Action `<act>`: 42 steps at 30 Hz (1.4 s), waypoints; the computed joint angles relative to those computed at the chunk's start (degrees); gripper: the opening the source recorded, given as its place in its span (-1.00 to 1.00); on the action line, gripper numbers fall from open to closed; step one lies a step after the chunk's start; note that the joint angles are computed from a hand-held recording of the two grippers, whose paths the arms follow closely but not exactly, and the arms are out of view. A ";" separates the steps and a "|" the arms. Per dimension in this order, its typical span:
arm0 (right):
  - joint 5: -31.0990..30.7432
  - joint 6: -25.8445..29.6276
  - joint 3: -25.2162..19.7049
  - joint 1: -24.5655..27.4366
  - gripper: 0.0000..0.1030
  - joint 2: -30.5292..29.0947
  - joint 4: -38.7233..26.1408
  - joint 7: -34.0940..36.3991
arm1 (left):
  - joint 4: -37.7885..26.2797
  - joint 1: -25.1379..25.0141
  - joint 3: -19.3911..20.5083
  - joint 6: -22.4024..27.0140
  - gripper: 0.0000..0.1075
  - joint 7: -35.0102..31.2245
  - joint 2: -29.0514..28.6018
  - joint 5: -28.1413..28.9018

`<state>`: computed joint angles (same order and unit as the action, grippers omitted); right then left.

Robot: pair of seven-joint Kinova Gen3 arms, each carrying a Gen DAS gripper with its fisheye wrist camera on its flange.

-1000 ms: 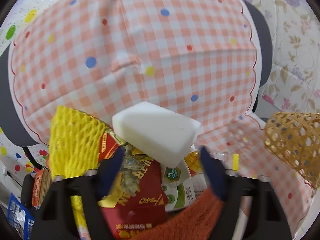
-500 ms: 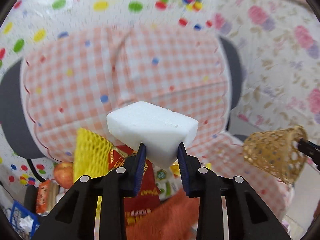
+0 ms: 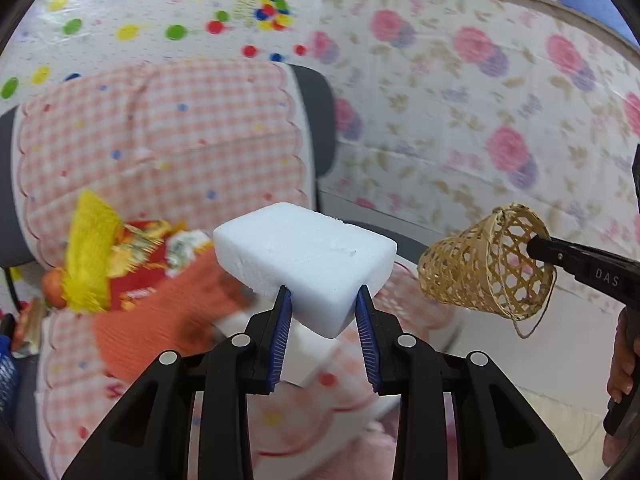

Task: Collect trash
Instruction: 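Carry both items to the bin and open both grippers to drop them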

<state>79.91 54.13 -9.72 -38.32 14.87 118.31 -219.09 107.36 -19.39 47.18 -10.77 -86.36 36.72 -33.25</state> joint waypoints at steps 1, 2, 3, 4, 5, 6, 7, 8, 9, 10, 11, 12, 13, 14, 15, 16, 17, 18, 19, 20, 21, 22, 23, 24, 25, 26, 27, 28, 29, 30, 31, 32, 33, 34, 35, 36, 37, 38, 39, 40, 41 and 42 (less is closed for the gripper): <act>-1.38 1.11 -0.42 -0.67 -0.86 -0.36 0.91 -0.75 | 0.88 -0.82 1.95 0.20 -0.37 -0.32 1.18 -1.48; -3.38 2.51 -0.94 -1.50 -0.86 -0.69 1.88 -1.46 | 1.30 -1.27 3.28 0.65 -0.37 -0.57 2.03 -2.27; -5.53 3.77 -1.44 -2.28 -0.86 -0.91 2.74 -2.05 | 1.72 -1.50 4.49 1.23 -0.37 -0.96 2.83 -2.79; -6.93 4.37 -1.69 -2.74 -0.86 -0.98 3.35 -2.57 | 1.91 -1.55 5.89 2.38 -0.37 -1.66 4.05 -3.36; -8.69 4.89 -1.99 -3.24 -0.86 -1.12 4.17 -3.41 | 2.19 -1.47 6.55 2.80 -0.37 -2.55 4.68 -3.16; -10.43 5.01 -2.22 -3.59 -0.86 -1.18 4.97 -4.34 | 2.40 -1.29 7.32 3.43 -0.37 -3.49 5.48 -3.05; -11.63 4.89 -2.32 -3.86 -0.86 -1.29 5.71 -5.30 | 2.32 -1.13 8.53 4.62 -0.37 -4.53 6.74 -3.20; -12.67 4.48 -2.40 -4.10 -0.86 -1.38 6.78 -6.96 | 2.42 -0.87 8.99 4.88 -0.37 -5.48 7.43 -2.93; -13.57 3.85 -2.44 -4.25 -0.86 -1.42 8.01 -8.92 | 2.54 -0.59 9.51 5.11 -0.36 -6.51 8.18 -2.76; -14.17 3.29 -2.45 -4.38 -0.86 -1.38 8.92 -10.35 | 2.65 -0.15 9.75 5.24 -0.36 -7.46 8.70 -2.42; -14.46 2.82 -2.46 -4.53 -0.85 -1.46 9.79 -11.57 | 2.68 0.24 10.28 5.56 -0.36 -8.46 9.54 -2.21; -14.59 1.72 -2.36 -4.37 -0.84 -1.39 10.71 -13.01 | 2.63 0.53 10.73 6.17 -0.36 -9.34 10.10 -1.86; -14.68 1.02 -2.30 -4.26 -0.83 -1.39 11.15 -13.51 | 2.39 1.23 10.82 6.83 -0.36 -10.21 10.54 -1.41; -14.54 0.00 -2.18 -4.00 -0.82 -1.39 11.68 -13.97 | 2.15 2.16 10.77 7.52 -0.35 -11.04 10.97 -0.89; -14.36 -0.64 -2.08 -3.88 -0.81 -1.27 12.05 -14.53 | 1.99 2.58 10.98 8.28 -0.35 -11.73 11.30 -0.27; -13.98 -1.44 -1.90 -3.68 -0.80 -1.09 12.57 -15.27 | 1.35 3.11 11.37 9.71 -0.35 -12.45 11.90 0.32; -13.72 -1.96 -1.85 -3.64 -0.80 -1.13 13.37 -16.04 | 0.90 3.59 11.49 10.60 -0.35 -13.08 12.23 1.05; -13.48 -2.55 -1.70 -3.32 -0.80 -1.15 13.62 -16.18 | 0.21 4.00 11.73 11.70 -0.35 -13.82 12.82 1.68; -12.80 -3.73 -1.52 -2.91 -0.79 -1.26 14.42 -17.09 | -0.65 4.46 12.02 13.30 -0.35 -14.44 13.41 2.46; -12.07 -4.78 -1.40 -2.52 -0.79 -1.30 15.13 -18.16 | -1.25 4.83 12.09 14.32 -0.35 -15.01 13.73 3.28; -11.66 -5.69 -1.37 -2.26 -0.79 -1.39 15.72 -18.93 | -1.86 5.05 12.28 15.40 -0.34 -15.69 14.13 4.03; -10.81 -7.52 -1.22 -1.52 -0.76 -1.53 16.42 -19.77 | -2.59 5.50 12.30 16.77 -0.32 -16.29 14.40 4.84; -9.56 -8.87 -1.19 -1.05 -0.74 -1.55 17.20 -21.29 | -2.68 5.61 12.24 17.21 -0.30 -16.92 14.43 5.57; -9.24 -9.28 -1.26 -1.01 -0.69 -1.66 17.66 -21.89 | -3.03 6.03 11.96 17.82 -0.24 -17.42 14.32 6.38; -8.90 -9.78 -1.37 -0.80 -0.60 -1.56 17.97 -22.39 | -3.43 6.36 11.81 18.48 -0.20 -17.96 14.31 7.19; -8.48 -9.98 -1.42 -0.67 -0.52 -1.66 18.27 -22.82 | -3.84 6.41 11.99 19.48 -0.15 -18.64 14.50 7.97; -8.03 -9.99 -1.56 -0.71 -0.35 -1.76 18.54 -23.39 | -4.05 6.59 11.89 19.90 -0.04 -19.20 14.44 8.75; -7.94 -9.56 -1.83 -0.90 -0.30 -1.90 18.63 -23.48 | -4.16 6.53 11.97 20.18 0.05 -19.85 14.45 9.50; -8.12 -9.23 -2.01 -0.95 -0.30 -2.07 18.68 -23.26 | -4.39 6.31 12.38 20.77 0.07 -20.67 14.65 10.20; -8.51 -8.61 -2.25 -1.16 -0.30 -2.28 18.60 -23.00 | -4.43 6.22 12.43 20.96 0.07 -21.31 14.59 10.94; -8.45 -8.34 -2.32 -1.19 -0.30 -2.50 18.72 -23.16 | -4.54 6.13 12.51 21.18 0.07 -21.91 14.52 11.73; -8.50 -7.77 -2.49 -1.38 -0.30 -2.81 18.85 -23.47 | -4.63 5.67 12.88 21.40 0.07 -22.54 14.52 12.59; -9.09 -6.55 -2.79 -1.81 -0.30 -3.15 18.76 -23.47 | -4.62 5.30 13.03 21.34 0.07 -23.04 14.31 13.48; -9.41 -5.60 -2.96 -2.05 -0.30 -3.34 18.72 -23.40 | -4.47 4.93 13.06 21.02 0.07 -23.48 13.95 14.36; -9.85 -4.40 -3.22 -2.45 -0.30 -3.58 18.63 -23.34 | -4.09 4.44 12.89 20.29 0.07 -23.76 13.10 15.29; -10.58 -2.43 -3.61 -3.17 -0.30 -3.81 18.30 -23.20 | -3.73 4.27 12.42 19.51 0.07 -24.06 12.17 16.13; -10.76 -1.37 -3.77 -3.43 -0.30 -4.11 18.20 -23.08 | -3.35 4.07 11.99 18.67 0.07 -24.43 11.26 16.93; -10.91 0.12 -4.06 -3.94 -0.30 -4.36 17.97 -23.12 | -2.63 3.79 11.18 17.35 0.07 -24.59 9.67 17.82; -10.89 0.95 -4.25 -4.14 -0.30 -4.64 17.87 -23.03 | -2.35 3.68 10.67 16.77 0.07 -24.96 8.83 18.65; -10.91 2.06 -4.47 -4.40 -0.30 -4.92 17.57 -22.64 | -1.93 3.68 9.69 15.98 0.07 -25.09 7.37 19.63; -10.85 2.98 -4.65 -4.56 -0.30 -5.13 17.17 -22.04 | -1.69 3.32 9.58 15.58 0.07 -25.59 6.78 20.45; -10.74 3.46 -4.77 -4.58 -0.30 -5.23 16.83 -21.58 | -1.47 2.78 9.66 15.26 0.07 -26.13 6.39 21.27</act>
<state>69.17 57.59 -14.49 -42.89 9.63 135.13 -240.67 105.89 -16.61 56.85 4.49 -112.50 43.11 -11.98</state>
